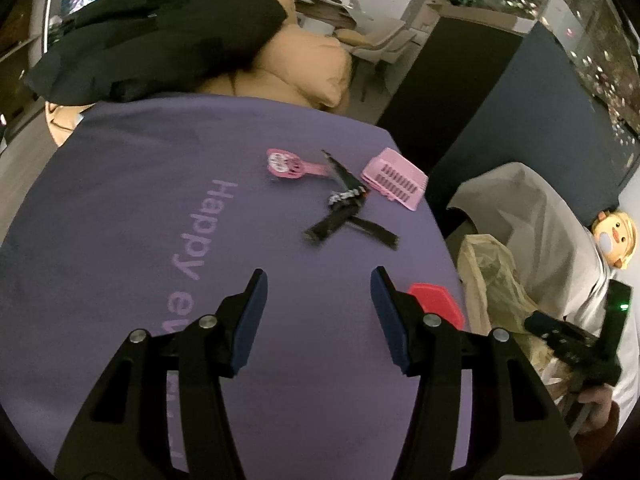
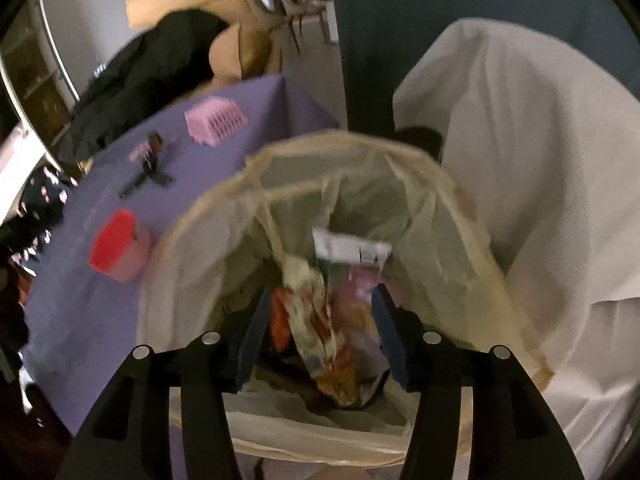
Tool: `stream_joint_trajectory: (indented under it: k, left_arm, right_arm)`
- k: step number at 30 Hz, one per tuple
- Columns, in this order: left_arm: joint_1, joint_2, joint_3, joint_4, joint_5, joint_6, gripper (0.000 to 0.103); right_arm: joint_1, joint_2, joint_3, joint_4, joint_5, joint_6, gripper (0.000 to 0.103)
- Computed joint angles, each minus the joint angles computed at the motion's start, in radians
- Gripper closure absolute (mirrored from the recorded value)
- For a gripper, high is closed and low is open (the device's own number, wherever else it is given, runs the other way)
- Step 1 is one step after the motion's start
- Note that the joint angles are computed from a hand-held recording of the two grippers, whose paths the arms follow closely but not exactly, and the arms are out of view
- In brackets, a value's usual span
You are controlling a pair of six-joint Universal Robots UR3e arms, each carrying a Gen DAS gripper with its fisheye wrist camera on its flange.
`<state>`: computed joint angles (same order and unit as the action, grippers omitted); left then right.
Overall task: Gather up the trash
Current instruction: 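Open the left tool while the right tool opens, dropping both wrappers into the bag, then grasp the pink cartoon lollipop wrapper with the left tool while the right tool grasps the black strap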
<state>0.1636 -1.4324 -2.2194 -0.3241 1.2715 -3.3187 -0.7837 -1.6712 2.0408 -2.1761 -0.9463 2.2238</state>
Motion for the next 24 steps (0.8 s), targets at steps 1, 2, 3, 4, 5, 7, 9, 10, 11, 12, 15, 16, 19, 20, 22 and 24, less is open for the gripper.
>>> stream_joint_trajectory:
  k: [1, 2, 3, 4, 5, 7, 9, 10, 11, 12, 15, 16, 19, 20, 22, 24]
  left_arm:
    - [0.007, 0.003, -0.006, 0.003, 0.001, 0.002, 0.052]
    - [0.017, 0.007, -0.013, 0.006, 0.003, 0.005, 0.051]
    - [0.023, 0.010, -0.019, 0.009, 0.005, 0.006, 0.051]
    - [0.029, 0.009, -0.023, 0.013, 0.008, 0.008, 0.051]
    - [0.038, 0.010, -0.029, 0.018, 0.007, 0.013, 0.051]
    - [0.054, 0.009, -0.040, 0.030, 0.006, 0.025, 0.051]
    - [0.071, -0.001, -0.045, 0.044, 0.002, 0.046, 0.051]
    - [0.080, -0.009, -0.046, 0.053, -0.007, 0.061, 0.051]
    - [0.088, -0.028, -0.039, 0.066, -0.018, 0.090, 0.051]
    - [0.091, -0.049, -0.028, 0.078, -0.024, 0.112, 0.051]
    - [0.115, -0.151, 0.049, 0.097, -0.103, 0.243, 0.051]
    - [0.118, -0.183, 0.082, 0.087, -0.125, 0.276, 0.051]
    - [0.087, -0.344, 0.272, 0.064, -0.113, 0.373, 0.049]
    - [0.069, -0.413, 0.359, 0.055, -0.096, 0.399, 0.049]
    - [0.053, -0.511, 0.498, -0.002, -0.090, 0.440, 0.049]
    - [0.046, -0.625, 0.661, -0.089, -0.099, 0.464, 0.049]
  right_arm:
    - [-0.006, -0.014, -0.007, 0.021, 0.027, -0.003, 0.053]
    - [-0.011, -0.027, -0.014, 0.042, 0.052, -0.008, 0.052]
    - [-0.015, -0.046, -0.016, 0.059, 0.081, -0.013, 0.051]
    - [-0.011, -0.063, -0.017, 0.062, 0.102, -0.014, 0.047]
    - [-0.002, -0.065, -0.018, 0.053, 0.109, -0.008, 0.045]
    - [0.040, -0.073, 0.006, -0.043, 0.122, 0.022, 0.044]
    - [0.088, -0.062, 0.019, -0.135, 0.105, 0.067, 0.044]
    - [0.110, -0.053, 0.012, -0.140, 0.101, 0.074, 0.044]
    - [0.135, -0.038, -0.001, -0.137, 0.097, 0.079, 0.044]
    - [0.169, -0.014, -0.020, -0.143, 0.086, 0.088, 0.044]
    - [0.273, 0.053, -0.045, -0.250, 0.031, 0.126, 0.044]
    - [0.295, 0.067, -0.042, -0.292, 0.012, 0.142, 0.044]
    - [0.362, 0.160, -0.094, -0.385, -0.048, 0.219, 0.044]
    - [0.375, 0.185, -0.114, -0.393, -0.064, 0.239, 0.044]
    - [0.389, 0.228, -0.159, -0.381, -0.079, 0.256, 0.044]
    - [0.398, 0.262, -0.203, -0.355, -0.085, 0.269, 0.044]
